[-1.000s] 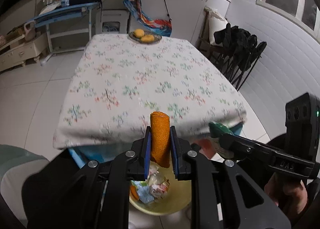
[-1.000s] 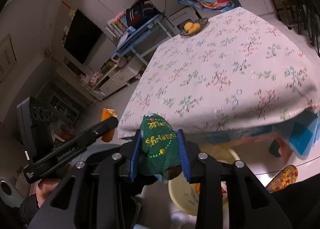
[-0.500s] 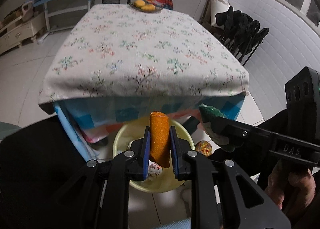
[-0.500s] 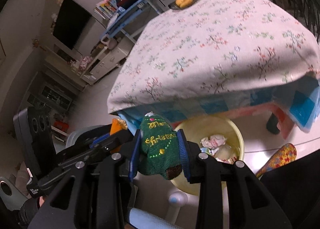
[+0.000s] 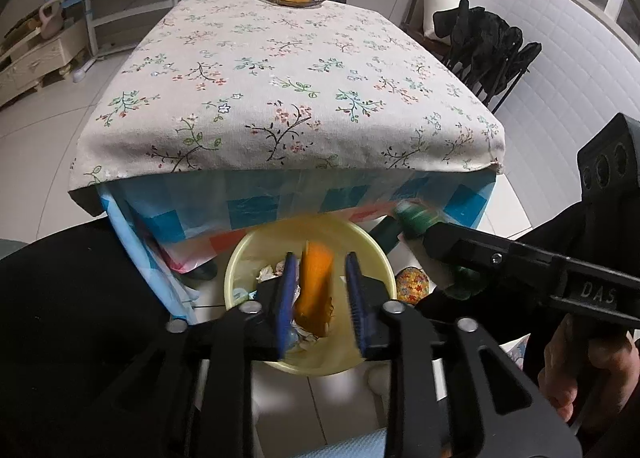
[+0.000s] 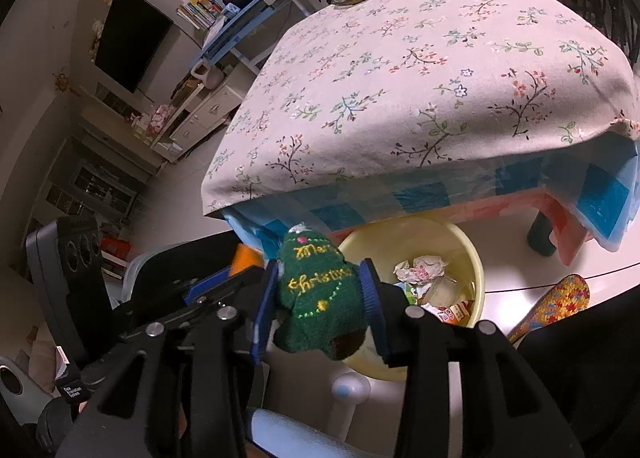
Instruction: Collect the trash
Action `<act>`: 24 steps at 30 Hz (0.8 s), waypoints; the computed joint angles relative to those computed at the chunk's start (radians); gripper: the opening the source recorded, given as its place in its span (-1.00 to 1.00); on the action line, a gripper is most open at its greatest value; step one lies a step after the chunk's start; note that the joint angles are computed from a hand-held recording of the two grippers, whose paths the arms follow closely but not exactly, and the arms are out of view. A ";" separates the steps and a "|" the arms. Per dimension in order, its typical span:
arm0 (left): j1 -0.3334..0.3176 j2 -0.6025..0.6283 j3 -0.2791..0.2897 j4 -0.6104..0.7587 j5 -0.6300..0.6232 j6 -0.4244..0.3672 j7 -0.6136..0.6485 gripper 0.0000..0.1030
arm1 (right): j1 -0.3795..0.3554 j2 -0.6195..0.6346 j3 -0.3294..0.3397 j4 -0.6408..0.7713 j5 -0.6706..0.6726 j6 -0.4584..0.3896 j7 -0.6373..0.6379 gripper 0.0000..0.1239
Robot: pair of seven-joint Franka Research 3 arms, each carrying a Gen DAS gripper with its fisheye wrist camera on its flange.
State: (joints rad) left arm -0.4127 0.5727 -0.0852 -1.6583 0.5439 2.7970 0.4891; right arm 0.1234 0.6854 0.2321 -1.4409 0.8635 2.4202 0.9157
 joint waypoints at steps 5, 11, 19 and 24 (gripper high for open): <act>-0.009 0.001 0.006 0.007 0.011 -0.015 -0.003 -0.16 | -0.002 0.000 0.001 -0.002 0.005 0.003 0.001 -0.28; -0.066 -0.034 0.078 -0.021 0.106 -0.011 -0.134 0.23 | 0.012 -0.030 0.001 -0.040 0.012 0.082 -0.025 -0.16; -0.195 -0.136 0.180 -0.012 0.480 -0.185 -0.422 0.78 | 0.001 -0.146 0.115 -0.163 0.157 0.513 -0.322 0.40; -0.203 -0.180 0.152 0.000 0.604 -0.313 -0.459 0.87 | -0.034 -0.144 0.201 -0.157 0.285 0.673 -0.510 0.47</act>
